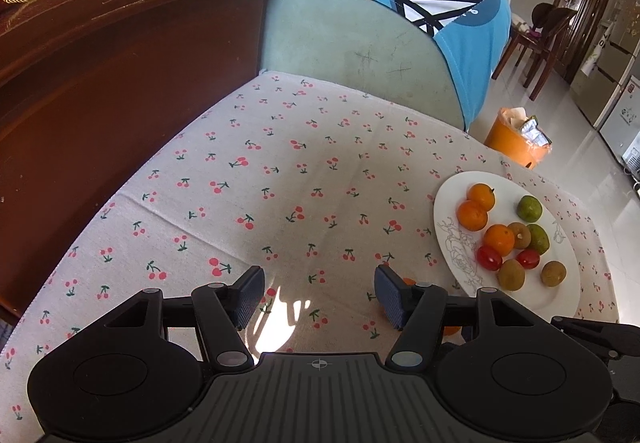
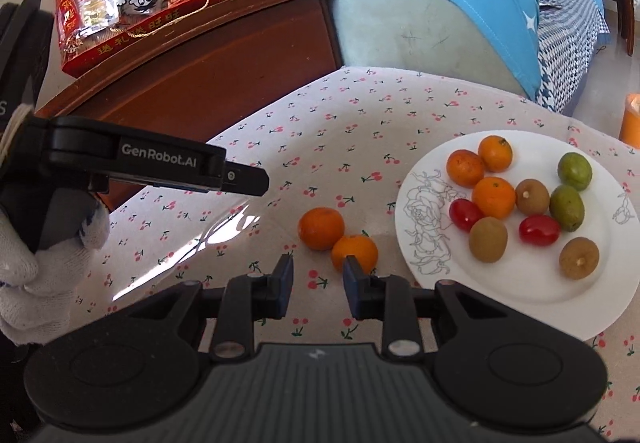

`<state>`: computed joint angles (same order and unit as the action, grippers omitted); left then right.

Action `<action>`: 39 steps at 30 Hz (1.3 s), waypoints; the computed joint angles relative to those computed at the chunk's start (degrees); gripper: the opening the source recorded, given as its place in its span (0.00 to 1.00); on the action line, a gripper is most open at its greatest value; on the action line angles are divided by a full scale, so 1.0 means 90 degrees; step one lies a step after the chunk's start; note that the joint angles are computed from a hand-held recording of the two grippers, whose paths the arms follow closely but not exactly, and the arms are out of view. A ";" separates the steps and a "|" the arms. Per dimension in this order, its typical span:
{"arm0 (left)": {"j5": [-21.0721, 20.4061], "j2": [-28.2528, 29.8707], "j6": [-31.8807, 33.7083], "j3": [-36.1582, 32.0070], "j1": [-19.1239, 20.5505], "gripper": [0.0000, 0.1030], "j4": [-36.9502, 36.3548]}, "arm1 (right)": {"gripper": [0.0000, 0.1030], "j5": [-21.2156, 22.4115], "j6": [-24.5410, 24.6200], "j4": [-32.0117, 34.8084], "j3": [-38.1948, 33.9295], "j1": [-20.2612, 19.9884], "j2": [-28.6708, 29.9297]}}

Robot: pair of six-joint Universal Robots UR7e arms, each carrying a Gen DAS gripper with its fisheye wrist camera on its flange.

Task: Organize fruits
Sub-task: 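Open both tools and move them back to the last two tangerines, then grasp a tangerine with the left tool while the right tool grasps the other tangerine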

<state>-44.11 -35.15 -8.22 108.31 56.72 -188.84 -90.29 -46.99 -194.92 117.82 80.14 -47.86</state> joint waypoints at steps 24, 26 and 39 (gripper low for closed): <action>-0.0358 0.0208 0.0249 -0.0050 -0.0008 0.59 0.0082 | 0.29 -0.0490 0.0302 -0.0428 -0.0029 -0.0047 0.0217; -0.0439 0.0273 0.0386 -0.0084 -0.0013 0.59 0.0023 | 0.29 -0.0500 0.0492 -0.0386 0.0034 -0.0088 0.0121; -0.0621 0.0784 0.1027 -0.0416 0.0014 0.51 -0.0326 | 0.29 -0.0609 0.1117 -0.0191 0.0175 -0.0210 -0.0185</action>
<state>-49.70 -28.10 1.02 104.57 56.85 -191.77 -95.77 -36.93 -196.64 119.40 78.25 -49.53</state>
